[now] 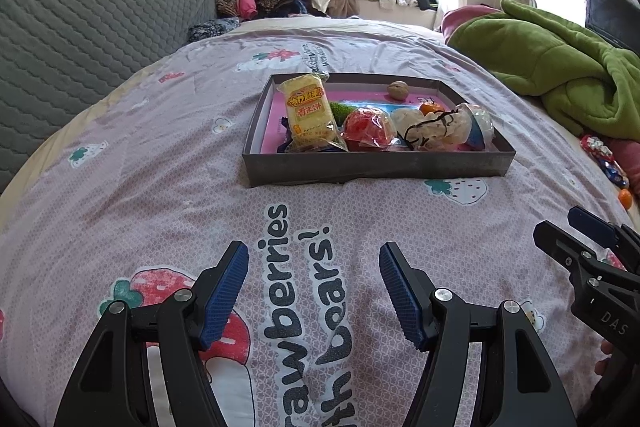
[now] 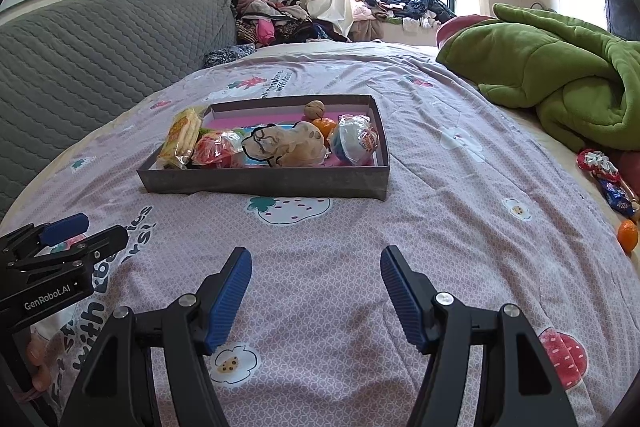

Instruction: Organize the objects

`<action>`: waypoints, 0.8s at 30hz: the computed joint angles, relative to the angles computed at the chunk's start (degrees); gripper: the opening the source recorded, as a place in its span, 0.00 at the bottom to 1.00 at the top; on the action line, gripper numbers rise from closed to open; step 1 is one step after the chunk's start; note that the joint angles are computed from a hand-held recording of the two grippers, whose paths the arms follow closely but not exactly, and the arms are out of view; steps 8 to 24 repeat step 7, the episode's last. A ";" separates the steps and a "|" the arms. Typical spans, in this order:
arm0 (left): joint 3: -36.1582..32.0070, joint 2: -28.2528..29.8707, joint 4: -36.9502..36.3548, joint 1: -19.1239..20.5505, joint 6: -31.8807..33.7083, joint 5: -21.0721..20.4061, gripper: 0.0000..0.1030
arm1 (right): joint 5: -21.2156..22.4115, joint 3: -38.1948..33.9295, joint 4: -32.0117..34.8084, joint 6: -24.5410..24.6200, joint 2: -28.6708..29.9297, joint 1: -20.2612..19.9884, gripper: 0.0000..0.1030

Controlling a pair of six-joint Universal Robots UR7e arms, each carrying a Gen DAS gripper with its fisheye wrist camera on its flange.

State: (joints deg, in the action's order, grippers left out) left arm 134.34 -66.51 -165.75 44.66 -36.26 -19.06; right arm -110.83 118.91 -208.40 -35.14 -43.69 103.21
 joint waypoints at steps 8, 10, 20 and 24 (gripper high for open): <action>0.15 0.77 -2.21 -0.14 2.00 0.19 0.68 | -0.27 -0.01 0.14 0.10 0.07 -0.03 0.65; 0.15 0.77 -2.21 -0.14 2.00 0.19 0.68 | -0.27 -0.01 0.14 0.10 0.07 -0.03 0.65; 0.15 0.77 -2.21 -0.14 2.00 0.19 0.68 | -0.27 -0.01 0.14 0.10 0.07 -0.03 0.65; 0.15 0.77 -2.21 -0.14 2.00 0.19 0.68 | -0.27 -0.01 0.14 0.10 0.07 -0.03 0.65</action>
